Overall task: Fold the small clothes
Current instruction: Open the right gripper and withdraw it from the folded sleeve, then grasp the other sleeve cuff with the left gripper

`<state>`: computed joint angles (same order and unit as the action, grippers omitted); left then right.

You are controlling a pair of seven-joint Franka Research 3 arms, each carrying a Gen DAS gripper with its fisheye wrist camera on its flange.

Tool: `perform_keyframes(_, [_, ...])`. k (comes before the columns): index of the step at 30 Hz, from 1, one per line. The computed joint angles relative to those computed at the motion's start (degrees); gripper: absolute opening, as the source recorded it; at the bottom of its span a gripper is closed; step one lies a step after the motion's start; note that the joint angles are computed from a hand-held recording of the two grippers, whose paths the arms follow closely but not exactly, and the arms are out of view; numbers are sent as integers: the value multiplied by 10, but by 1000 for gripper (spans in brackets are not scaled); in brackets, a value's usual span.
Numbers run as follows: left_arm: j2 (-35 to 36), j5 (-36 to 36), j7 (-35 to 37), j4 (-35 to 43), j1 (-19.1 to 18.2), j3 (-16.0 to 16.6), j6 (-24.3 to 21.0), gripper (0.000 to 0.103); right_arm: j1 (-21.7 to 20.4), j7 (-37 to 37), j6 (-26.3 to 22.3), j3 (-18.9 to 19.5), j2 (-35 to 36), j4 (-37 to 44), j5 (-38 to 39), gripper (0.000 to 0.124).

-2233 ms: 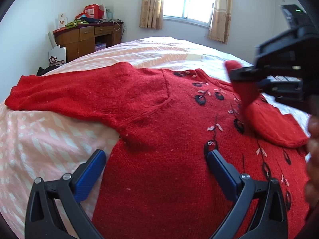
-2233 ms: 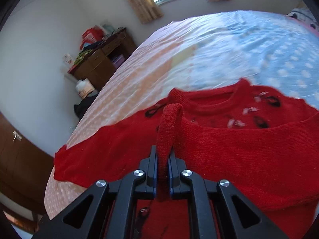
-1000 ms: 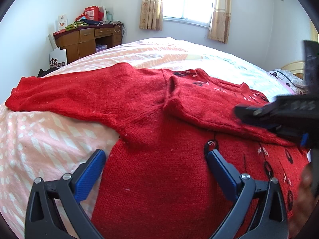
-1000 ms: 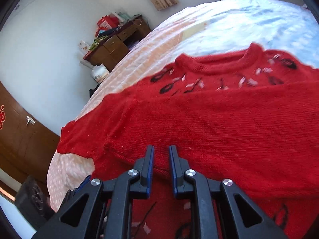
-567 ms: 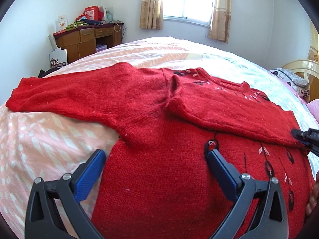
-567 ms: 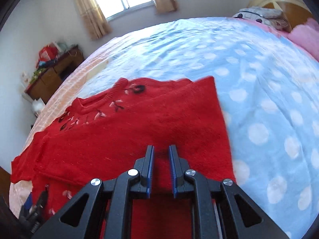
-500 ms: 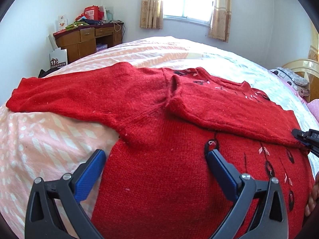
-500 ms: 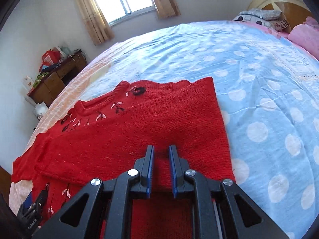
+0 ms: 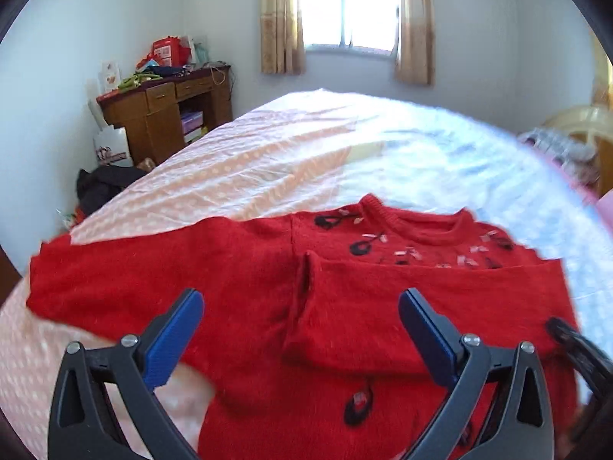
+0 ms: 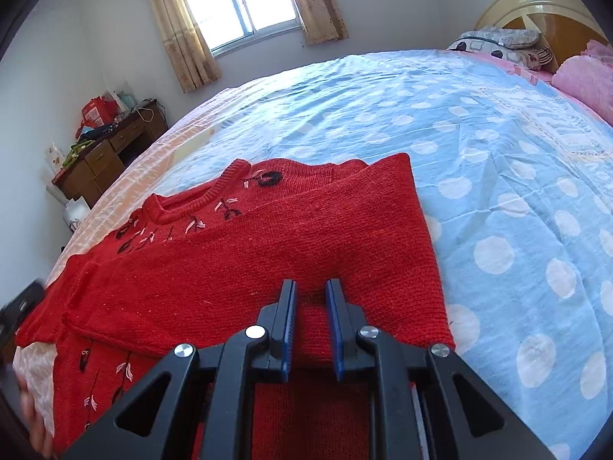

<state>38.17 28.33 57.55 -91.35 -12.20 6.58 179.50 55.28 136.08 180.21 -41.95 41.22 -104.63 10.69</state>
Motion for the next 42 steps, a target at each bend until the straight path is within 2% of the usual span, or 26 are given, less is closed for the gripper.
perform_keyframes(2, [32, -8, 20, 47, 11, -24, -56, 91, 5, 2, -4, -6, 4, 2, -1, 16])
perform_keyframes(4, [56, -34, 67, 76, 55, -86, -107, 87, 9, 4, -6, -10, 5, 1, -3, 16])
perform_keyframes(5, [67, -68, 95, 87, 59, -96, -127, 88, 9, 5, -6, -10, 5, 1, -5, 16])
perform_keyframes(6, [68, -63, 83, 79, 77, -114, -116, 88, 9, 5, -7, -10, 5, 2, -5, 16])
perform_keyframes(8, [63, -72, 83, 74, 76, -109, -119, 91, 10, 7, -7, -12, 5, 2, -7, 16])
perform_keyframes(11, [67, -84, 87, 81, 79, -108, -135, 101, 10, 9, -11, -14, 6, 4, -12, 16])
perform_keyframes(13, [66, -87, 84, 82, 75, -103, -142, 103, 12, 12, -15, -16, 7, 5, -17, 16])
perform_keyframes(15, [61, -83, 78, 73, 69, -95, -138, 103, 11, 16, -14, -16, 7, 5, -20, 17])
perform_keyframes(17, [56, -76, 80, 69, 87, -115, -148, 100, 10, 18, -14, -15, 7, 6, -23, 17])
perform_keyframes(18, [67, -109, 108, 90, 81, -115, -148, 98, 10, 19, -14, -15, 7, 5, -25, 17])
perform_keyframes(19, [66, -101, 107, 91, 89, -124, -152, 94, 10, 20, -13, -15, 6, 5, -25, 17])
perform_keyframes(20, [58, -99, 110, 80, 89, -120, -147, 92, 9, 20, -13, -14, 6, 5, -26, 17])
perform_keyframes(23, [17, -93, 103, 21, 74, -81, -113, 92, 6, 21, -9, -11, 6, 4, -26, 17])
perform_keyframes(25, [-32, -66, 86, -62, 95, -77, -23, 93, 7, 21, -10, -12, 6, 5, -25, 17])
perform_keyframes(26, [-44, -64, 82, -85, 98, -70, 9, 99, 7, 20, -10, -11, 6, 5, -25, 17])
perform_keyframes(27, [-60, -64, 65, -115, 88, -43, 52, 103, 6, 20, -9, -11, 6, 4, -25, 17])
perform_keyframes(28, [-70, -76, 38, -140, 62, 4, 88, 103, 6, 20, -8, -10, 5, 4, -24, 17])
perform_keyframes(29, [-74, -94, 24, -151, 47, 31, 104, 103, 5, 19, -7, -9, 5, 4, -23, 17])
perform_keyframes(31, [-70, -147, -6, -149, 20, 90, 97, 103, 3, 16, -2, -6, 4, 2, -21, 17])
perform_keyframes(32, [-66, -153, -28, -139, 19, 104, 82, 103, 2, 14, -1, -5, 3, 1, -19, 17])
perform_keyframes(33, [-60, -188, -27, -122, 38, 98, 60, 103, 2, 13, -1, -5, 3, 1, -17, 17])
perform_keyframes(36, [-45, -193, -70, -87, 120, 49, 46, 100, 4, 9, -1, -6, 4, 1, -12, 17])
perform_keyframes(38, [-29, -200, -89, -57, 167, 19, 32, 91, 4, 7, 0, -5, 4, 1, -10, 17])
perform_keyframes(42, [33, -229, -100, 30, 292, -98, -3, 73, 8, 5, -5, -11, 7, 2, -8, 17])
